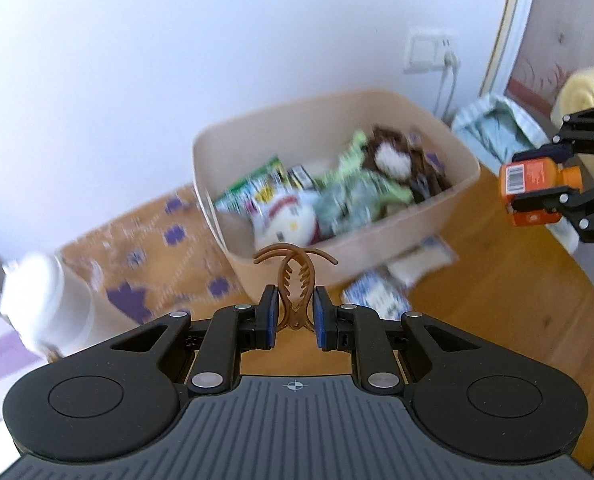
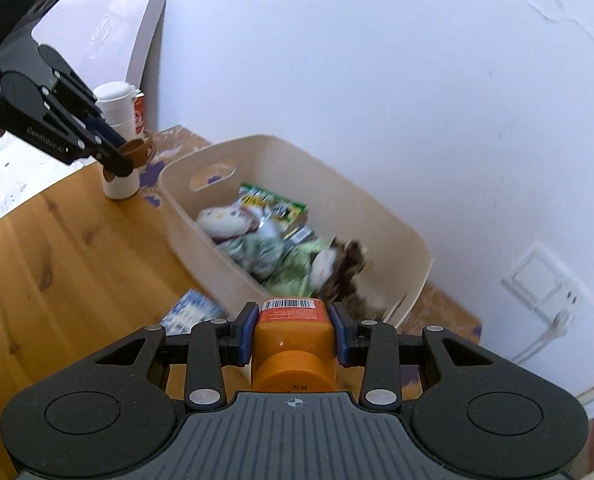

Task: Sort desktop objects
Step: 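Carry hair clip and orange bottle over the basket and release both inside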

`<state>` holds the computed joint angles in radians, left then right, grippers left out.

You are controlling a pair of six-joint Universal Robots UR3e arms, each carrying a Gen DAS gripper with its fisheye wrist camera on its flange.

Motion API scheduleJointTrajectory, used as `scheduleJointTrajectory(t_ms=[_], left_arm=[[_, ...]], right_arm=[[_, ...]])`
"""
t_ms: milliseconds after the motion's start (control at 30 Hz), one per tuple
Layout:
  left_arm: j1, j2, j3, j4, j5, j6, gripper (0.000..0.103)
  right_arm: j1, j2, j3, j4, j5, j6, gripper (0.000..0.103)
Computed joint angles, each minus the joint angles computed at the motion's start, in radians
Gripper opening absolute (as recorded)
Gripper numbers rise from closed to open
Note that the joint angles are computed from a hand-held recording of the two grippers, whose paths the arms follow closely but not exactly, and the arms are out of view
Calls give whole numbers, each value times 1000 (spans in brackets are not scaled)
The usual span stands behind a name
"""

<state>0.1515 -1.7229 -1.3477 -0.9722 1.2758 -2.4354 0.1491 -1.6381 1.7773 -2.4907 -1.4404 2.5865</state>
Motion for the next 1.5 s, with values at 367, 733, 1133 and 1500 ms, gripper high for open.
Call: scheduleJointTrajectory(t_ms=[367, 733, 1133, 1500], left_arm=[[-79, -245, 383, -38, 29, -131, 18], [-211, -545, 715, -107, 199, -289, 18], [-266, -779, 1016, -283, 303, -374, 18], [-269, -570, 629, -50, 318, -351, 69]], right_arm=[[36, 295, -289, -42, -79, 47, 36], [47, 499, -430, -37, -147, 76, 36], [-5, 461, -306, -122, -153, 93, 59], [-76, 154, 112, -419, -3, 65, 76]])
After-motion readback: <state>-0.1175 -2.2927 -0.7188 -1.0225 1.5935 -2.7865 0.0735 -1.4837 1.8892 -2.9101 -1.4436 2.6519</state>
